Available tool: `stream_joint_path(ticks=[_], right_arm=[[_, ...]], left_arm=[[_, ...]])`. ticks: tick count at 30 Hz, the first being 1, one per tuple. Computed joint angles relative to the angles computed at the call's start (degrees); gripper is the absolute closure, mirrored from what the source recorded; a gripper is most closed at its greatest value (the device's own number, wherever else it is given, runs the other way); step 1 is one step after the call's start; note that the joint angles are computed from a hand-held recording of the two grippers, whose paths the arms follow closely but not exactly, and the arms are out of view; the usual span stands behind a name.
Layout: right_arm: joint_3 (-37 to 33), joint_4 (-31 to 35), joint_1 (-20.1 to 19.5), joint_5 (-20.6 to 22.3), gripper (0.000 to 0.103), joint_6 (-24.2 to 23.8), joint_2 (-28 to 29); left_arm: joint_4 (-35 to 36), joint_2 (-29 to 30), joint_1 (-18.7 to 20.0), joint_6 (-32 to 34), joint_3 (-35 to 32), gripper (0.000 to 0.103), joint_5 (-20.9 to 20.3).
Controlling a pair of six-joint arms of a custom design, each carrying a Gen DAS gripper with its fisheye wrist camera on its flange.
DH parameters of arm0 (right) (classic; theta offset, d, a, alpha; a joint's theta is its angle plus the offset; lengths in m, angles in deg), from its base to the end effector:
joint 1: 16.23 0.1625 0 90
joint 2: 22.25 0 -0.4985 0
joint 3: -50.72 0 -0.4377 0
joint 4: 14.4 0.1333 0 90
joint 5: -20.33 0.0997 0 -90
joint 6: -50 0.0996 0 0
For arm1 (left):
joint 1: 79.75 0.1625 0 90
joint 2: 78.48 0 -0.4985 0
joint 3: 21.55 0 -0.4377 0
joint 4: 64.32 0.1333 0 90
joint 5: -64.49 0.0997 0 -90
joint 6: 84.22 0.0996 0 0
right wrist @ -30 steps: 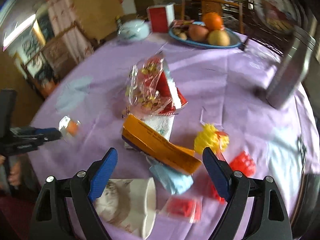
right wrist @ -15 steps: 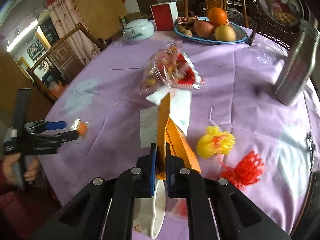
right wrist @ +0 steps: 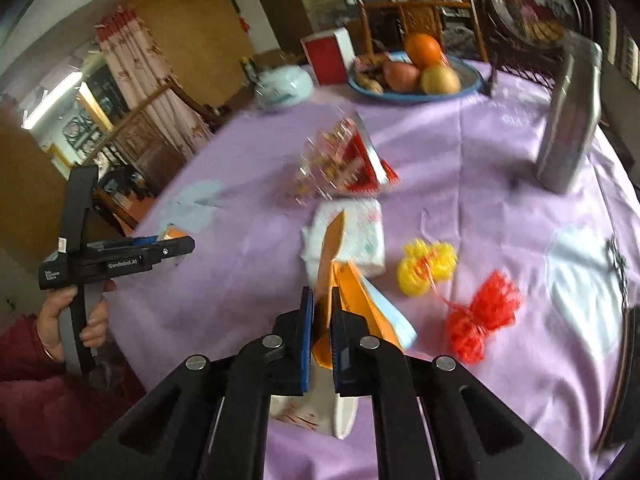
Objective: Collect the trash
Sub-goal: 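Carry the fruit cup to the red wastebasket and open the left tool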
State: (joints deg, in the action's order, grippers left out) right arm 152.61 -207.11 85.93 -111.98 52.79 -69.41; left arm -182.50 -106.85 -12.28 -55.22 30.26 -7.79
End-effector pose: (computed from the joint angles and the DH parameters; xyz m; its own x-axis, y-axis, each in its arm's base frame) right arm 0.2150 -0.6832 0.1954 -0.8341 0.3645 0.4139 -0.1005 0.6374 -0.7640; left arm -0.2119 -0.9378 0.1389 -0.5928 0.7452 -0.3054 0.7652 0.6394 0.0748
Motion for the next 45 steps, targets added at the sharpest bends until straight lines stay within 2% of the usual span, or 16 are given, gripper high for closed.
stream_joint_path(ticks=[4, 10, 13, 16, 17, 18, 20, 22, 24, 26, 28, 30, 32, 34, 39, 45], right_arm=[[-1.8, 0.9, 0.0, 3.6, 0.095, -3.3, 0.2], [-4.8, 6.5, -0.9, 9.6, 0.096, -4.8, 1.4], [-6.3, 9.1, -1.1, 10.1, 0.096, -6.4, 2.5], [-7.2, 14.0, -2.1, 15.0, 0.092, -6.4, 2.4], [-8.0, 16.5, -2.1, 14.4, 0.088, -6.7, 2.8], [-8.6, 17.9, -1.9, 12.7, 0.090, -7.4, 3.3], [-8.5, 17.0, -1.6, 11.5, 0.090, -10.2, 3.6], [-8.5, 17.8, -1.6, 11.4, 0.090, -10.9, 3.4], [-8.6, 20.1, -1.9, 10.3, 0.083, -9.7, 3.0], [-8.6, 23.4, -2.6, 10.4, 0.084, -7.0, 2.6], [-7.2, 23.9, -3.5, 12.7, 0.086, -5.7, 1.8], [-6.2, 23.4, -3.8, 14.6, 0.093, -5.4, 1.2], [-6.0, 22.7, -3.5, 14.6, 0.096, -5.7, 1.2], [-6.4, 22.3, -3.3, 15.0, 0.096, -6.0, 1.3], [-9.1, 21.9, -2.8, 19.2, 0.096, -6.5, 1.9], [-13.6, 24.0, -1.4, 23.3, 0.096, -7.0, 4.3]], left_arm=[[-3.3, -2.3, 0.1, -2.5, 2.0, 0.047, 1.2], [-7.9, -6.8, 0.9, -7.4, 6.9, 0.047, 4.8], [-8.8, -9.0, 1.5, -10.2, 9.2, 0.047, 7.1], [-10.7, -10.9, 1.9, -12.4, 11.7, 0.047, 8.9], [-11.6, -11.6, 2.0, -13.2, 12.7, 0.047, 9.5], [-12.5, -12.3, 2.1, -14.0, 13.6, 0.047, 9.9], [-13.5, -13.1, 2.2, -15.3, 14.8, 0.047, 10.3], [-14.2, -13.5, 2.1, -16.1, 15.6, 0.047, 10.8], [-14.7, -13.7, 1.9, -16.8, 16.2, 0.047, 11.4], [-15.3, -14.0, 1.8, -17.1, 16.8, 0.047, 11.6], [-15.6, -14.2, 1.7, -17.5, 17.3, 0.047, 12.0], [-15.6, -14.3, 1.6, -17.9, 17.6, 0.047, 12.4], [-16.0, -14.6, 1.5, -18.1, 17.9, 0.047, 12.9], [-16.5, -14.9, 1.7, -18.6, 18.1, 0.047, 13.1], [-17.8, -16.1, 2.4, -20.0, 18.9, 0.047, 14.0], [-19.3, -18.3, 4.0, -21.6, 19.8, 0.047, 15.8]])
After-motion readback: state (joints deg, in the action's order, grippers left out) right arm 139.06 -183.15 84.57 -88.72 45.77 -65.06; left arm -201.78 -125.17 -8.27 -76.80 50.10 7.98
